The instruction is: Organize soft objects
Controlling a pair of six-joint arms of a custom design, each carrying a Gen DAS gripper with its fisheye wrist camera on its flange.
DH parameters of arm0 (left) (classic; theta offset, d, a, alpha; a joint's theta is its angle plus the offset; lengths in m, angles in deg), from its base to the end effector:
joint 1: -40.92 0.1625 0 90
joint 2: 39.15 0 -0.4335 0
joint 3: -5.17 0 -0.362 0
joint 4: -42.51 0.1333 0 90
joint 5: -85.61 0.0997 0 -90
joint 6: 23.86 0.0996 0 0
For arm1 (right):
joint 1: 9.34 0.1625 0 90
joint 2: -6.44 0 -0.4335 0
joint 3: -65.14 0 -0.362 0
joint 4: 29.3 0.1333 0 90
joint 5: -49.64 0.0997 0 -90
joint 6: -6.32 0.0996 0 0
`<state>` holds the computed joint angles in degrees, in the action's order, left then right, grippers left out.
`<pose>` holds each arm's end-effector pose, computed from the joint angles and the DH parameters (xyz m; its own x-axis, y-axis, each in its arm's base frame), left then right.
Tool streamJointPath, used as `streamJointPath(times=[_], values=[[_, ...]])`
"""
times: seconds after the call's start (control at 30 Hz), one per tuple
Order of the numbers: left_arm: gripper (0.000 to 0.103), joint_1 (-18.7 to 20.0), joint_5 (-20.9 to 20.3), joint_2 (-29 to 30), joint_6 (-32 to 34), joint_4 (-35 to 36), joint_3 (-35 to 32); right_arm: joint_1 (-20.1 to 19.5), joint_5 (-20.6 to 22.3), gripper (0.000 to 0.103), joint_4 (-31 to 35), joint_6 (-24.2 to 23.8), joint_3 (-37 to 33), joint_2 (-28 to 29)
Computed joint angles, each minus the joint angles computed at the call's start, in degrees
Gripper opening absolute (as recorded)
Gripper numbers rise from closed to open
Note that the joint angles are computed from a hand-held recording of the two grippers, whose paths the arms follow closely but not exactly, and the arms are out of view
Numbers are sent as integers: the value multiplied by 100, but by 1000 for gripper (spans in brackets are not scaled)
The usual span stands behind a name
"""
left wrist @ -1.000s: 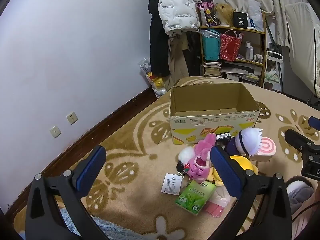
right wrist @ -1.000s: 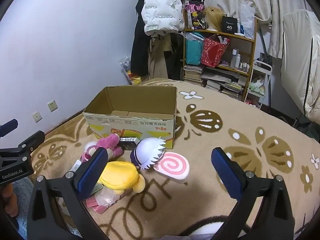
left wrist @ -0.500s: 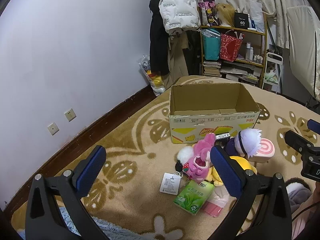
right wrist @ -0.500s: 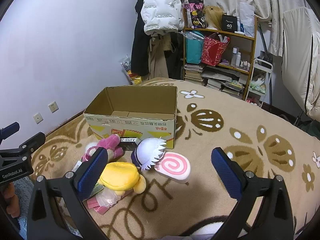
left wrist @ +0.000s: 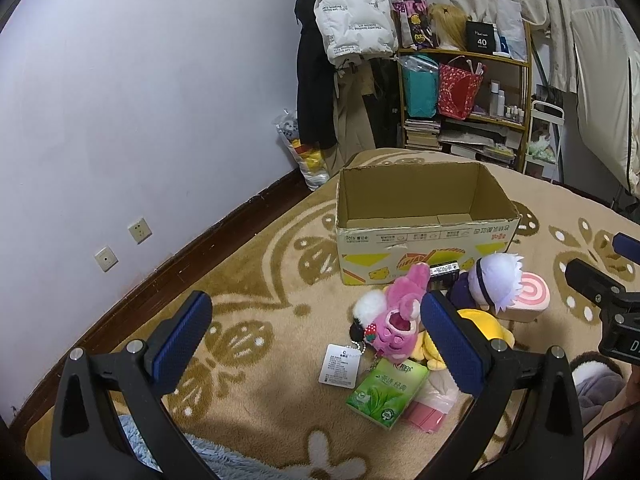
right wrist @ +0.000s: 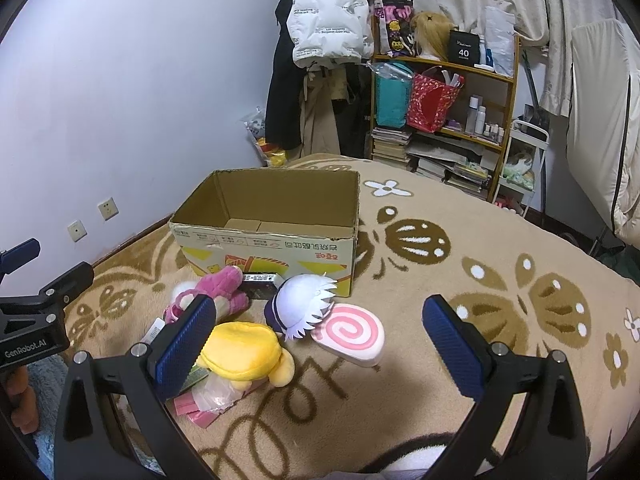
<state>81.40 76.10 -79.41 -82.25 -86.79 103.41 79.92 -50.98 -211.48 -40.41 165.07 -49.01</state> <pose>-0.3151 -0.5734 0.0882 -0.5439 -0.3504 -0.7625 0.4909 0.6040 -0.6278 0.1066 -0.6451 0.2738 -0.6788 -0.3879 0.6236 -0.7084 0.5698 -0.4167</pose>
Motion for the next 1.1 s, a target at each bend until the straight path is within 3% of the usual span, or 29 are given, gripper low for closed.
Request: streamJointPath(times=[1.1], values=[[103, 20, -130, 16, 180, -51, -60, 9, -44, 103, -39, -15, 3, 28]])
